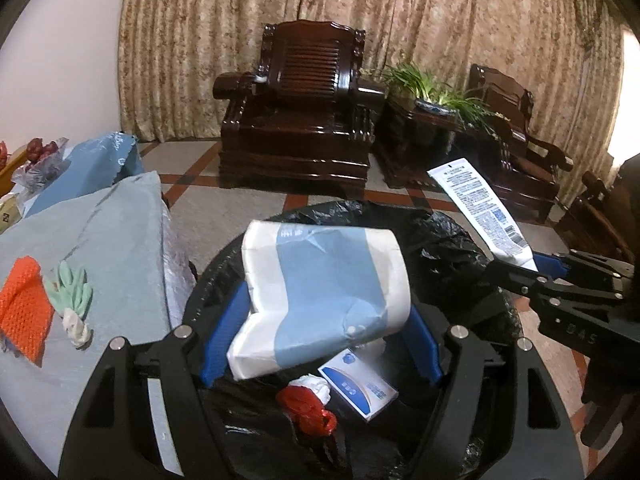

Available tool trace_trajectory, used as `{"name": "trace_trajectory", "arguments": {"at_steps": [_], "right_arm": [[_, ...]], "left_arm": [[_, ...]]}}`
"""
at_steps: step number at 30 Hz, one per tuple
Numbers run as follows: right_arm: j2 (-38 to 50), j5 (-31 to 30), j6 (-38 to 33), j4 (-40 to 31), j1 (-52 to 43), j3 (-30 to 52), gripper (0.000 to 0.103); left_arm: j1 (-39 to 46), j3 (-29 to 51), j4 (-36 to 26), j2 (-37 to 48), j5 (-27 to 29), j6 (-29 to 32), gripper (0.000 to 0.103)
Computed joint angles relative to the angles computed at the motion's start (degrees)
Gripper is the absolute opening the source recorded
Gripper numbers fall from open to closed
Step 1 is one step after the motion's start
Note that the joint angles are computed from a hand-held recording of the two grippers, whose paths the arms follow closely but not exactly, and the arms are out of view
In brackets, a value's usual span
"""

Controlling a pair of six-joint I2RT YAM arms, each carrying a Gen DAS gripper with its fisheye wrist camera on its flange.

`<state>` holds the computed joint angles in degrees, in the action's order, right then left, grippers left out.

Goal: Collect trash
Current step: 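Carry the paper cup and toothpaste tube over the trash bin and open both tools, then bring both tools back over the table toward the glove and orange mesh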

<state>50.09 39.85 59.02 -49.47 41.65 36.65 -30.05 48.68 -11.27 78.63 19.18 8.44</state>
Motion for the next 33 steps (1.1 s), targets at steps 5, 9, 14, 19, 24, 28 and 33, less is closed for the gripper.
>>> {"name": "trace_trajectory", "arguments": {"at_steps": [5, 9, 14, 19, 24, 28, 33], "right_arm": [[-0.7, 0.7, 1.0, -1.5, -0.6, -0.5, 0.053], [-0.8, 2.2, 2.1, -2.2, 0.5, 0.0, 0.078], [2.1, 4.7, 1.6, 0.3, 3.4, 1.9, 0.095], [6.8, 4.9, -1.9, 6.0, 4.8, 4.6, 0.097], [13.7, 3.6, -6.7, 12.0, 5.0, 8.9, 0.097], [20.7, 2.2, -11.6, 18.0, 4.7, 13.5, 0.097], [28.4, 0.8, -15.2, 22.8, 4.6, 19.1, 0.097]], "left_arm": [[2.1, 0.1, -1.4, -0.7, 2.7, 1.6, 0.086], [5.2, -0.1, -2.3, -2.1, 3.7, 2.6, 0.089], [11.0, -0.6, -3.3, -4.5, 4.6, 4.3, 0.093], [18.8, 0.0, -5.4, -6.6, 7.0, 5.6, 0.094], [27.6, 1.0, -7.0, -7.6, 9.3, 7.7, 0.095], [34.4, 2.2, -7.3, -6.9, 10.8, 9.6, 0.095], [42.3, 3.9, -6.7, -4.0, 12.2, 12.5, 0.095]]}}
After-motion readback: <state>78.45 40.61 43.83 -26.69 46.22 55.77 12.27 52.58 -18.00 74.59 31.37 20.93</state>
